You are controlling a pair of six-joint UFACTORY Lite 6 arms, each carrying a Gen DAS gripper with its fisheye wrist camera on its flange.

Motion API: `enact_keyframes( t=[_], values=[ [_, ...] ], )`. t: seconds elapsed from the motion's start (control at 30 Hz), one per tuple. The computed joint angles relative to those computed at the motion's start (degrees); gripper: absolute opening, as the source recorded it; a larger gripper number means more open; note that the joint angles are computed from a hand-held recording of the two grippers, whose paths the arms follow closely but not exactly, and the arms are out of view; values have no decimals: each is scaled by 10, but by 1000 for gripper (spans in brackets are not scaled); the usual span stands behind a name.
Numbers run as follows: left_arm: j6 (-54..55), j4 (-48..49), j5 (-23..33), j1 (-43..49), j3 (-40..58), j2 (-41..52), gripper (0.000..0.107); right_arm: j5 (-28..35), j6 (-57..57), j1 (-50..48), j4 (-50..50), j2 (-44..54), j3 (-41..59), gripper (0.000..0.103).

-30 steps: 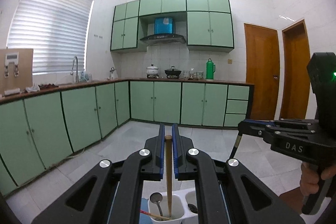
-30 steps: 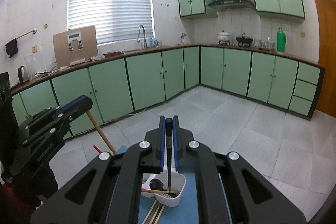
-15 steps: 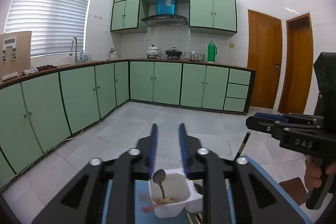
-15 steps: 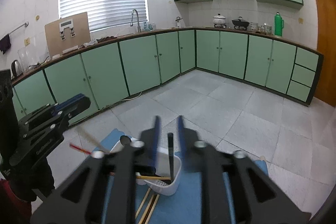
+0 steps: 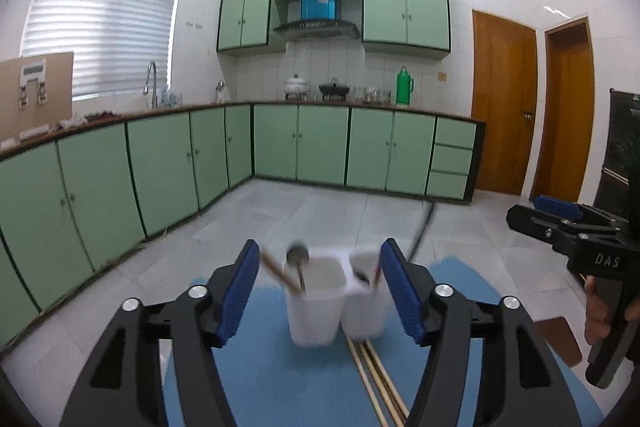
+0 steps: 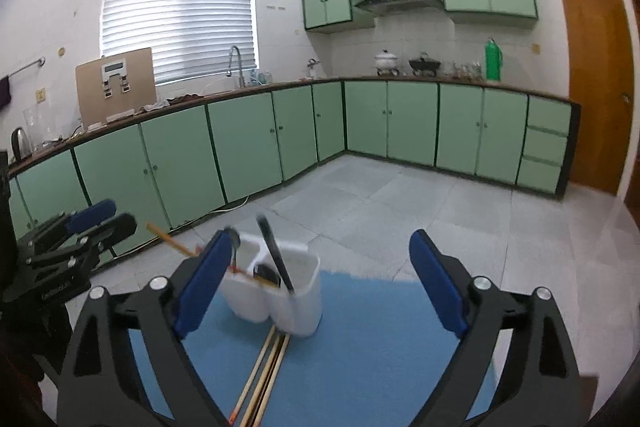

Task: Organize utensils
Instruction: 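Move both open grippers back over the remaining chopsticks on the mat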

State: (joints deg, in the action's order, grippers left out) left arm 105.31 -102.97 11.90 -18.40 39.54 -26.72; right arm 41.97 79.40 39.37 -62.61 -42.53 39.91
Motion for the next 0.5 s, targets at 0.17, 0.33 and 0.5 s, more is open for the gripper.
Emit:
enact_keyframes(
  t=[0.17, 0.33, 0.5],
  values=[
    [-56, 52, -5, 2, -115, -70, 70, 147, 148, 153, -26, -61, -107, 98],
    [-92, 90, 0, 19, -207, -87, 72, 208, 259, 266, 3, -64, -182, 98],
    [18, -11, -13, 19, -273, -74, 72, 196, 403, 351, 31, -7, -237, 98]
  ],
)
